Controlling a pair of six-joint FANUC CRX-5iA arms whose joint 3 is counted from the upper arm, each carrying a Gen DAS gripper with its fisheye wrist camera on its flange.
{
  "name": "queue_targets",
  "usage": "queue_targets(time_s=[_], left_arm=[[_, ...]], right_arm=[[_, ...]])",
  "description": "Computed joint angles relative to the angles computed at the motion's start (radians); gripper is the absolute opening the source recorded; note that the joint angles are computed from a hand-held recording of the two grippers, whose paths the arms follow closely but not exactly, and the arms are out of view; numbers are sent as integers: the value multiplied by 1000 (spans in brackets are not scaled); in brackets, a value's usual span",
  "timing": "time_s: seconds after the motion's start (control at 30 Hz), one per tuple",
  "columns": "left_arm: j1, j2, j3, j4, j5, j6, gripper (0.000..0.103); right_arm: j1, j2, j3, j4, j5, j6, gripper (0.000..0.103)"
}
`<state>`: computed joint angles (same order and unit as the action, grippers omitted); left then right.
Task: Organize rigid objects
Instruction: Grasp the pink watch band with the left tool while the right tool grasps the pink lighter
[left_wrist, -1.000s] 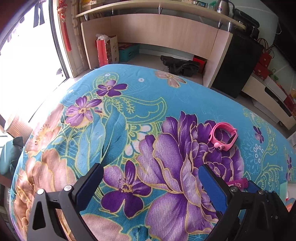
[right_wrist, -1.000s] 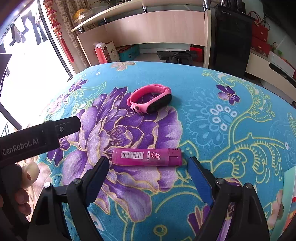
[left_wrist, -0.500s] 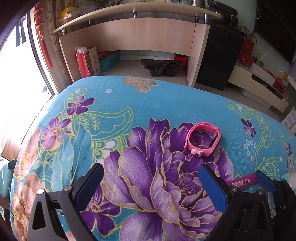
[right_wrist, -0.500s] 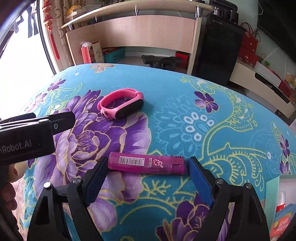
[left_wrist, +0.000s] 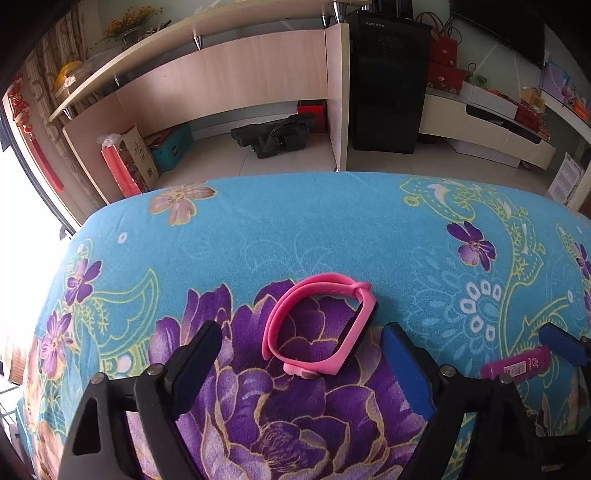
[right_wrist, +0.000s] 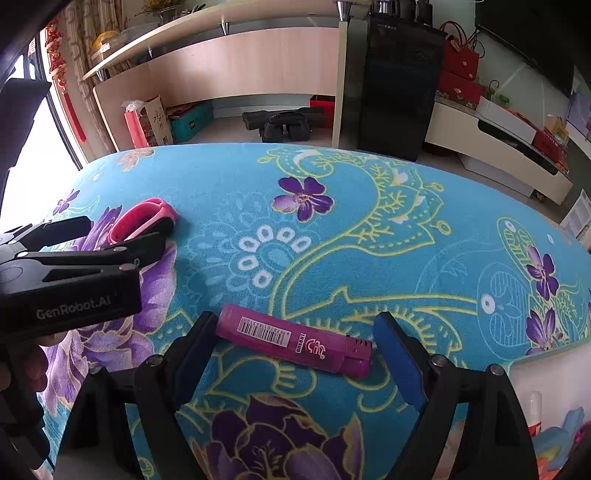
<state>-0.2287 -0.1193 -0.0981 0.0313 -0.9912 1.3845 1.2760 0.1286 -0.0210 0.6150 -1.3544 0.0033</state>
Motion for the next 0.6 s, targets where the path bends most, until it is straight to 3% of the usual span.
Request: queue_targets(time_s=[0.13,0.17,0.33,0.6], left_arm=[[-14,15,7,3,13,-5,73],[-16,17,7,15,14,-9,64],[-38,11,13,-11,8,5,61],[-55,-102,-41,3,-30,16,58]], right_arm=[[5,-10,-11,3,1,-8,86],[5,-10,-11,3,2,-9,86],[14,-18,-16,2,3,-21,85],[77,-66,-39,2,-21,-73,82]])
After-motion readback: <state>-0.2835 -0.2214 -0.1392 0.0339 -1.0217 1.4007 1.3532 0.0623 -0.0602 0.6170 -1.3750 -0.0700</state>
